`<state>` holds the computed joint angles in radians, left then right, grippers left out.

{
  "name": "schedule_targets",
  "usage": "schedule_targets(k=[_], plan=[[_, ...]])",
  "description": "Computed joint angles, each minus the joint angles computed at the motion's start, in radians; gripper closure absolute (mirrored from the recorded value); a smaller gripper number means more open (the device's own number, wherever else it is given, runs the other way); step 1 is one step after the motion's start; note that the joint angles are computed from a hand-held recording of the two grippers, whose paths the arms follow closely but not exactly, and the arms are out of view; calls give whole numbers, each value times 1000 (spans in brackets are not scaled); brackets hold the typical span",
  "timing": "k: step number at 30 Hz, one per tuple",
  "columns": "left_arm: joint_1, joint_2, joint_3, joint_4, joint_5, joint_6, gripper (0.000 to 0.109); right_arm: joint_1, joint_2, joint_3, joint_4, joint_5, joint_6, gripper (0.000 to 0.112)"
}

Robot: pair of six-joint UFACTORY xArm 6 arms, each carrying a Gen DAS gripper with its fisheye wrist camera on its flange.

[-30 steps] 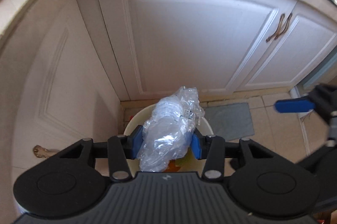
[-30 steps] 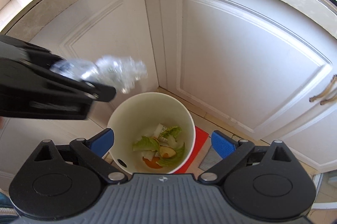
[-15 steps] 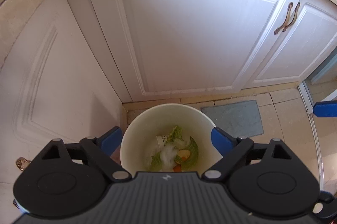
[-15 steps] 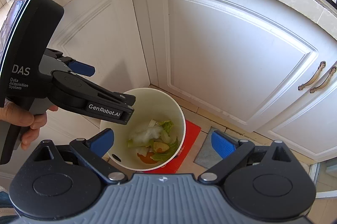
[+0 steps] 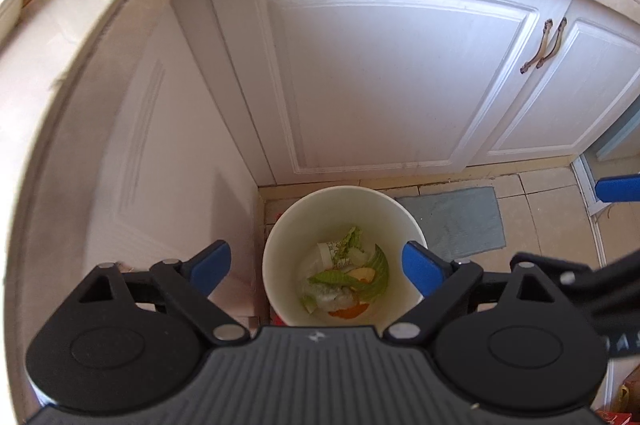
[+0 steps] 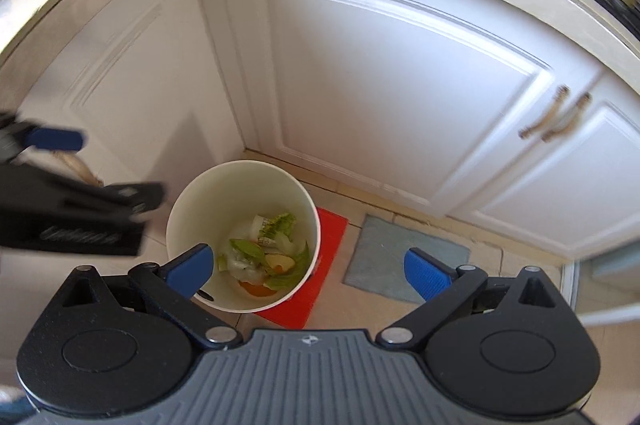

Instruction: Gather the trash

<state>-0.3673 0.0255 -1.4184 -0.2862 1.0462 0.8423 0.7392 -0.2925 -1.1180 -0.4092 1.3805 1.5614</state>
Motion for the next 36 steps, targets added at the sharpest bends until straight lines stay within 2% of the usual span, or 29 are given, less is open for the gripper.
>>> schedule_targets(k=[3,9,15,36], plan=[[26,-17,-32,19,58,-22,16,18,16,-54,13,50,60,9],[60,-30,-70,50,116,-50,15,63,75,-171,1,141,118,9],[88,-47,-78,39,144,-28,15,84,101,-227,-23,170,134,9],[98,-66,-88,26,145,-50,15,98,143,-303,-61,215,147,9]])
